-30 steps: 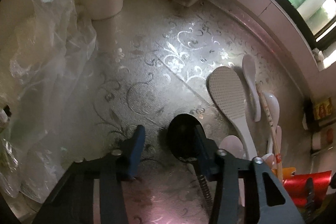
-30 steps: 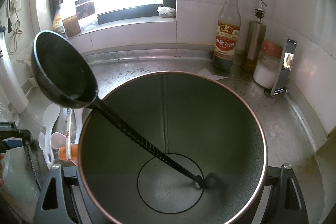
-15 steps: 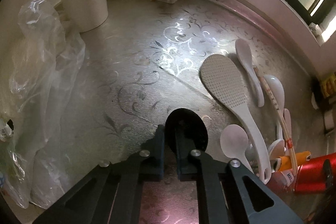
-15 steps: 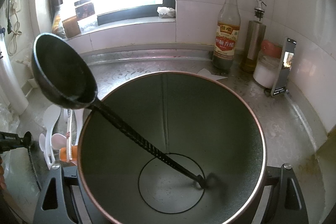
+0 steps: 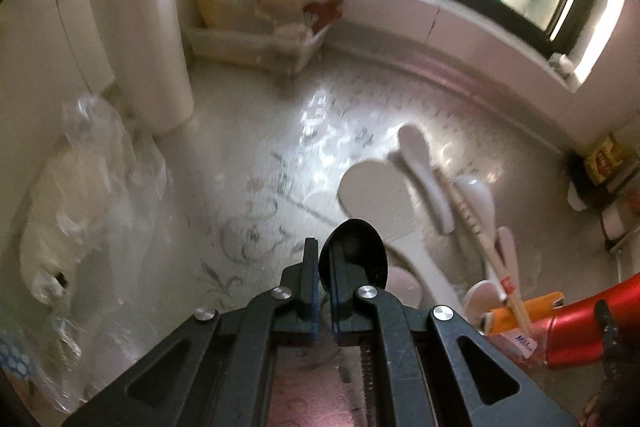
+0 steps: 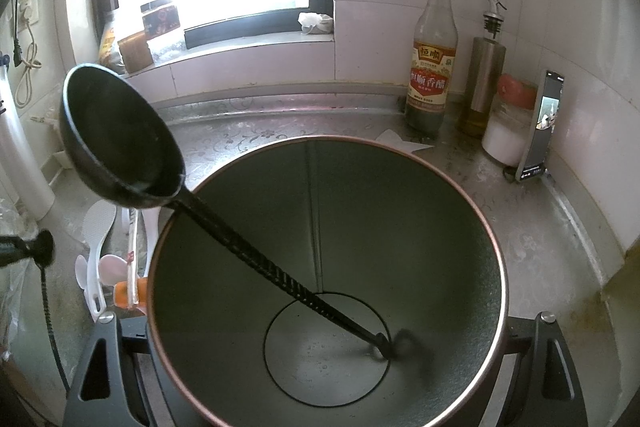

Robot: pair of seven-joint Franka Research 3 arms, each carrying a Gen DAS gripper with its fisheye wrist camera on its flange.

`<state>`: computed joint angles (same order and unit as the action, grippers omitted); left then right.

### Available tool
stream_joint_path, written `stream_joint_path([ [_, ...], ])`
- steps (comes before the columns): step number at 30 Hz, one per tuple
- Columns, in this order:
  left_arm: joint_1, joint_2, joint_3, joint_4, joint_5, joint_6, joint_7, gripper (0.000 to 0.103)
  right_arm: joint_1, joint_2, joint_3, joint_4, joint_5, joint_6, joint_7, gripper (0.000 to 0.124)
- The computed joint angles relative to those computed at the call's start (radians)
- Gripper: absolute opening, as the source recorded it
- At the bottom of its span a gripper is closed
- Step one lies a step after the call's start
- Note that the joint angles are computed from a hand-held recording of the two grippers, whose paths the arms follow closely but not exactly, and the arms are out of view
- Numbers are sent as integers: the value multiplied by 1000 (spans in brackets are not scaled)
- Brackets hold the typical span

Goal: Organize utensils
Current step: 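Grasp the next black utensil with the left tool and lift it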

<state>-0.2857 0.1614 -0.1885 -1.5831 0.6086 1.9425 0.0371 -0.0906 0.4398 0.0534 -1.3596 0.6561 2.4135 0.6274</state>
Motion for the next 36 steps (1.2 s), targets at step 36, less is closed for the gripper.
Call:
stream_joint_path([
  [36, -98, -8, -24, 161, 283, -118, 55, 4, 5, -32, -1, -54, 18, 16, -18, 90],
])
